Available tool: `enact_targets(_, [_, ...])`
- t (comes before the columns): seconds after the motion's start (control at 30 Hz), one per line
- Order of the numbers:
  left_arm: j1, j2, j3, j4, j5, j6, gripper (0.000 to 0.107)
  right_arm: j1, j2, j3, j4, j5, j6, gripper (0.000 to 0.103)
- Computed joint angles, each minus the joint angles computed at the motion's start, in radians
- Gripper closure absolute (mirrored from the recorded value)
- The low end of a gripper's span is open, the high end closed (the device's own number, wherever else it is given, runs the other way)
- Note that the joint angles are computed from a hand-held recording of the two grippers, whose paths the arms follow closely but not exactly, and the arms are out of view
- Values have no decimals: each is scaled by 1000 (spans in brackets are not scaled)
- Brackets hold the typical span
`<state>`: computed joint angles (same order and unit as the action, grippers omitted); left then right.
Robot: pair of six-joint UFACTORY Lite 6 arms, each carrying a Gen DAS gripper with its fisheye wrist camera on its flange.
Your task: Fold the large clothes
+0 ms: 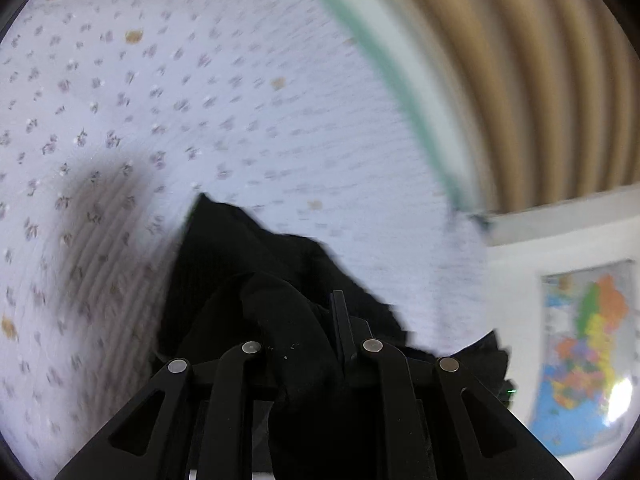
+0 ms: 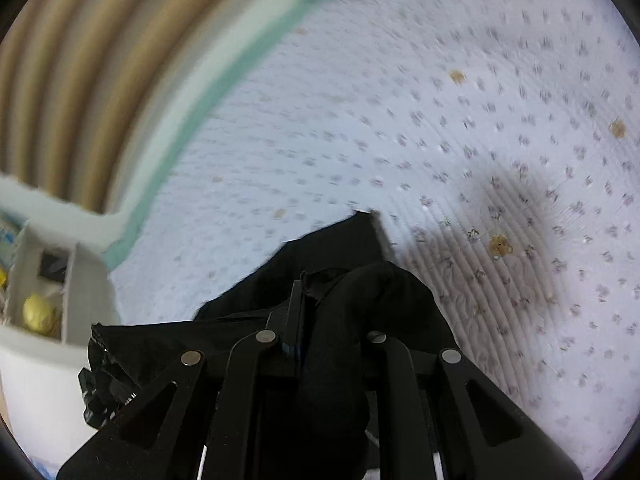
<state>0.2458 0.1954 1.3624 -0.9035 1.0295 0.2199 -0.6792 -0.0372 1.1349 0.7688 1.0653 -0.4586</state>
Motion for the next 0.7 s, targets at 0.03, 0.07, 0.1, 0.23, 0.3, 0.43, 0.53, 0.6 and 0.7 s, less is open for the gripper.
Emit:
enact_targets(0.03, [-26, 57, 24, 30, -28, -19, 88, 29, 38, 4, -12, -39, 13, 85])
enact_targets(0.07, [-48, 111, 43, 56, -48, -36, 87, 79, 105, 20, -38, -97, 42, 85])
enact_targets(0.1, [-63, 165, 56, 65, -61, -43, 87, 111, 154, 27, -57, -135, 59, 85])
enact_targets(0.23, [-72, 318, 49, -6, -96, 13, 87, 213, 356, 69, -111, -250, 133, 85])
enact_targets(0.3, [-63, 354, 29, -64, -100, 74, 86, 251, 416, 81, -133, -295, 156, 85])
enact_targets(0.43, [-24, 363, 56, -63, -3, 135, 85, 255, 424, 97, -160, -278, 144, 85])
enact_targets(0.53, [52, 288, 76, -34, 142, 175, 81, 184, 371, 112, -125, -158, 85, 77])
enact_targets(0.6, [129, 206, 46, -76, 239, 246, 73, 116, 323, 132, -88, -48, 24, 66])
enact_targets(0.7, [280, 72, -1, -152, 368, 314, 36, -10, 239, 173, -53, 123, -55, 46])
